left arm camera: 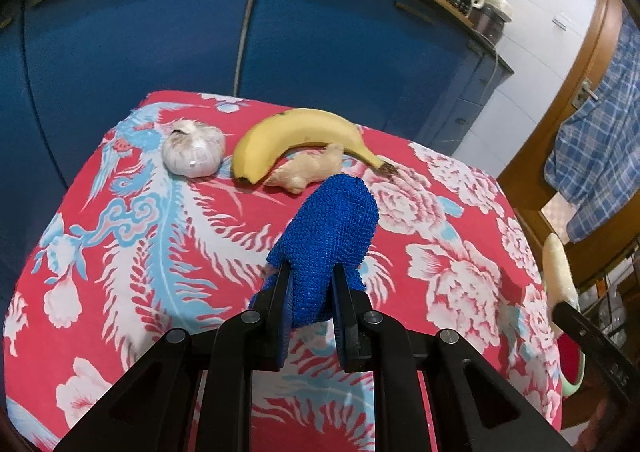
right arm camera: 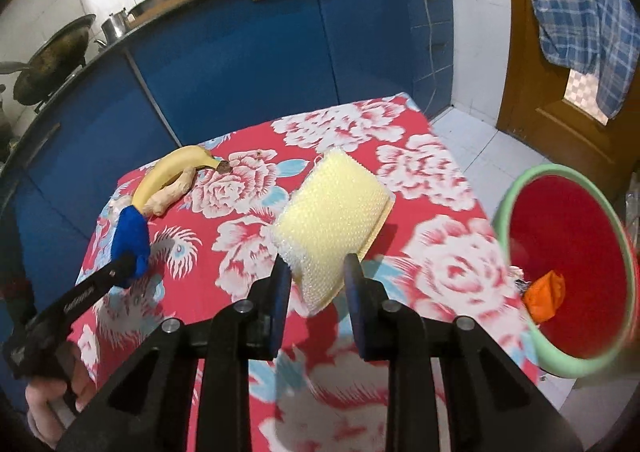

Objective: Collect trash
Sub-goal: 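Grasp the yellow sponge with the right tool, then carry cloth and sponge over the red bucket and open both tools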

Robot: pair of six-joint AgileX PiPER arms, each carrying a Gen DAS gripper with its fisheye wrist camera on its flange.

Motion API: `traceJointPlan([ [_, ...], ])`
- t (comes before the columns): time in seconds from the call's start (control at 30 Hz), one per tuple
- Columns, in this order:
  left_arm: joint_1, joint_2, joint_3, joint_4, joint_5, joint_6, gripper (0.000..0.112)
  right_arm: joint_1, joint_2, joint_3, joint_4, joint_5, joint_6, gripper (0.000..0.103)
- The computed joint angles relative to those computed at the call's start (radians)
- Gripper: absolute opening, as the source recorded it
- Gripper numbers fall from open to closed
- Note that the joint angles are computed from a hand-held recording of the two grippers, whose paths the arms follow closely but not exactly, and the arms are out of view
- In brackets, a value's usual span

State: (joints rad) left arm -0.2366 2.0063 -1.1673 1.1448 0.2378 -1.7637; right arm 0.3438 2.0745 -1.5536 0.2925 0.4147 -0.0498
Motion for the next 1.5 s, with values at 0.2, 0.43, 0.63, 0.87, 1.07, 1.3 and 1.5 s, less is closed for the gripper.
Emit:
traceJointPlan([
  [0.2,-0.064,-0.029,-0.009,-0.007,0.049,0.042,0.017,-0.029,-0.090,0.141,0.096,-0.062,-0.100,0.027],
  [0.43,-0.155,-0.074,-0.034,-0.091,0.095,0.149,0.017,-0.076,-0.180,0.278,0.286,-0.125,-0.286,0.027],
  [0.63,-0.216,-0.066,-0.098,-0.241,0.115,0.304,0.017,-0.137,-0.250,0.379,0.512,-0.154,-0.517,0.027],
  [0.87,-0.290,-0.004,-0.238,-0.381,0.191,0.470,0.017,-0.256,-0.312,0.460,0.758,-0.127,-0.768,0.027],
  [1.07,-0.342,0.096,-0.432,-0.554,0.263,0.680,0.017,-0.362,-0.316,0.475,0.791,-0.099,-0.821,0.027],
  [1.3,-0.371,0.253,-0.715,-0.827,0.377,0.998,0.017,-0.492,-0.266,0.475,0.939,-0.053,-0.961,0.027],
  [1.5,-0.404,0.387,-0.956,-0.888,0.496,1.083,0.017,-0.560,-0.188,0.426,0.956,-0.025,-0.980,0.029],
])
